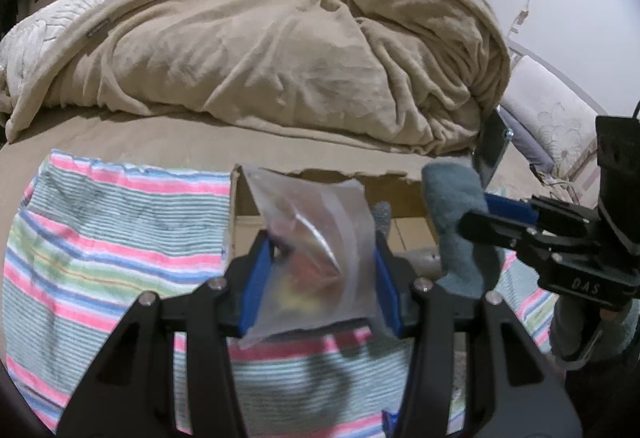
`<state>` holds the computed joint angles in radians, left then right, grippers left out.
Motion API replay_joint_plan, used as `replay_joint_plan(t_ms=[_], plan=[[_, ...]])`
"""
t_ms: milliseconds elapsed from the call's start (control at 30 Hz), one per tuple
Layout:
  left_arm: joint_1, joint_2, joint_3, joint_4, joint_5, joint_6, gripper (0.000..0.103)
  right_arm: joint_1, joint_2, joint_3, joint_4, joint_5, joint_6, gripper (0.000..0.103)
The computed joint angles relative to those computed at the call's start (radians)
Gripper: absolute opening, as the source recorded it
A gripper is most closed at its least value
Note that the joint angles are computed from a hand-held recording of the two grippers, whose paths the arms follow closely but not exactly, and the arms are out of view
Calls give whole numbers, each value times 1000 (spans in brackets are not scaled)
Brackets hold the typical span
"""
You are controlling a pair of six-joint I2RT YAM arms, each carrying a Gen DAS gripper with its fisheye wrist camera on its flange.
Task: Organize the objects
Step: 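Carry snack bag and glove into the box and release both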
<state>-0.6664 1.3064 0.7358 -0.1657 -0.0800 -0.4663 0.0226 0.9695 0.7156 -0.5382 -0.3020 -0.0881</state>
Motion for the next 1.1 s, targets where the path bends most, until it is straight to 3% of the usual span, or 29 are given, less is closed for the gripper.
replay_joint_plan(t_ms=[533,633,833,933,1100], plan=[[57,248,79,65,59,18,51,23,241,-21,198,61,8,36],[56,251,77,74,62,19,56,46,291,-29,236,96,4,36],[29,190,69,40,21,21,81,62,351,-49,288,121,21,37],[17,146,54,9,3,26,85,47,344,-49,289,102,34,41],[-40,140,56,-79,-112,5,90,26,272,-54,260,89,40,50]])
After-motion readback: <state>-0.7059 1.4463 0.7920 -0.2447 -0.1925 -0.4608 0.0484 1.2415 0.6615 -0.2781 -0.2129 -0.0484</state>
